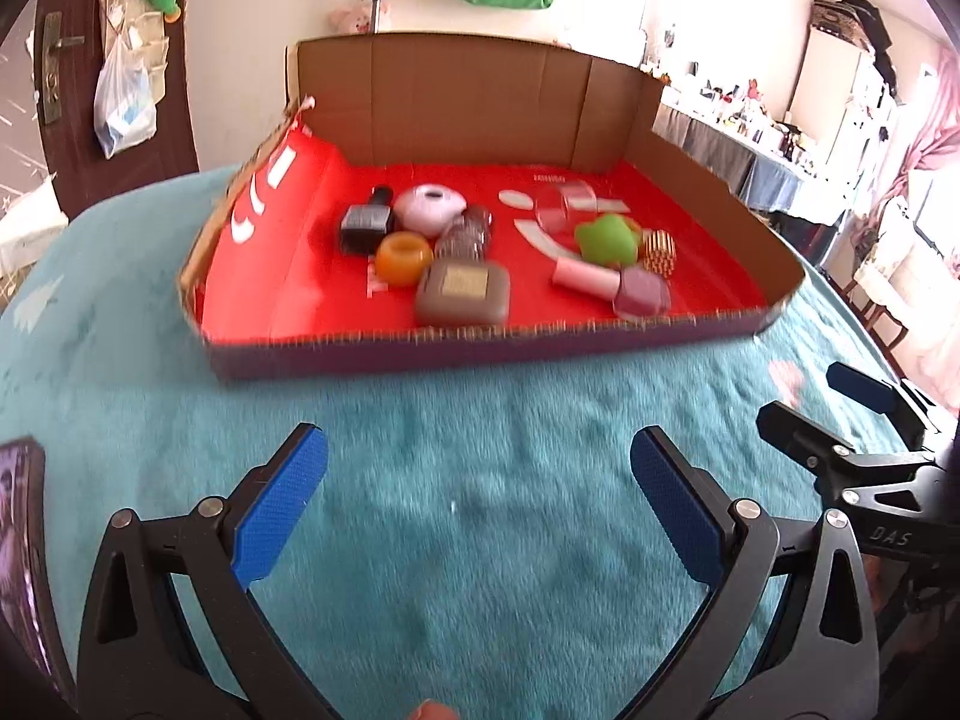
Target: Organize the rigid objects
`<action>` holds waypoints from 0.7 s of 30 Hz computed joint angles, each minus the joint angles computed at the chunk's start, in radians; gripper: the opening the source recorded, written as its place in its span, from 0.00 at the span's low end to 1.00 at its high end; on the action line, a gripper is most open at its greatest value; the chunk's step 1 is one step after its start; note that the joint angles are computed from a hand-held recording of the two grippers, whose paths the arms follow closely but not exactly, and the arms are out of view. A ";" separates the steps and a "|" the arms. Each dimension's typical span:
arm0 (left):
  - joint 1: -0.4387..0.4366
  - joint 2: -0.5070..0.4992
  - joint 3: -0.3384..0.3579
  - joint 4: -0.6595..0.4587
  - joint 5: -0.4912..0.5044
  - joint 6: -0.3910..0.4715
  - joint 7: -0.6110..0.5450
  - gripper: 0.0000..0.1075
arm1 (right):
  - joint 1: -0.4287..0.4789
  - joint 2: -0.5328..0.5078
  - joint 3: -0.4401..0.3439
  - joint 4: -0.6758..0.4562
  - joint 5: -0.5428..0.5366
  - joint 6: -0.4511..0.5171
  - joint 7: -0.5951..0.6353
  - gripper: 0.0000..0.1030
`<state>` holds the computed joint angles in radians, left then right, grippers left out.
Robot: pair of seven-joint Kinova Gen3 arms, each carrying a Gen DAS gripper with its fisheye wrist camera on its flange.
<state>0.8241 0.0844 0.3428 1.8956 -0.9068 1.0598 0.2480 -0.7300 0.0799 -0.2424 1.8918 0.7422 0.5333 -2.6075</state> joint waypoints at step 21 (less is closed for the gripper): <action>0.024 0.072 -0.030 -0.042 0.108 0.026 -0.072 0.96 | -0.009 0.047 0.027 -0.004 -0.092 0.033 0.054 1.00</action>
<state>0.8478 0.1564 0.3127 1.8540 -0.7983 1.0862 0.1762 -0.7391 0.1267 -0.2159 1.8881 0.6498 0.5665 -2.5533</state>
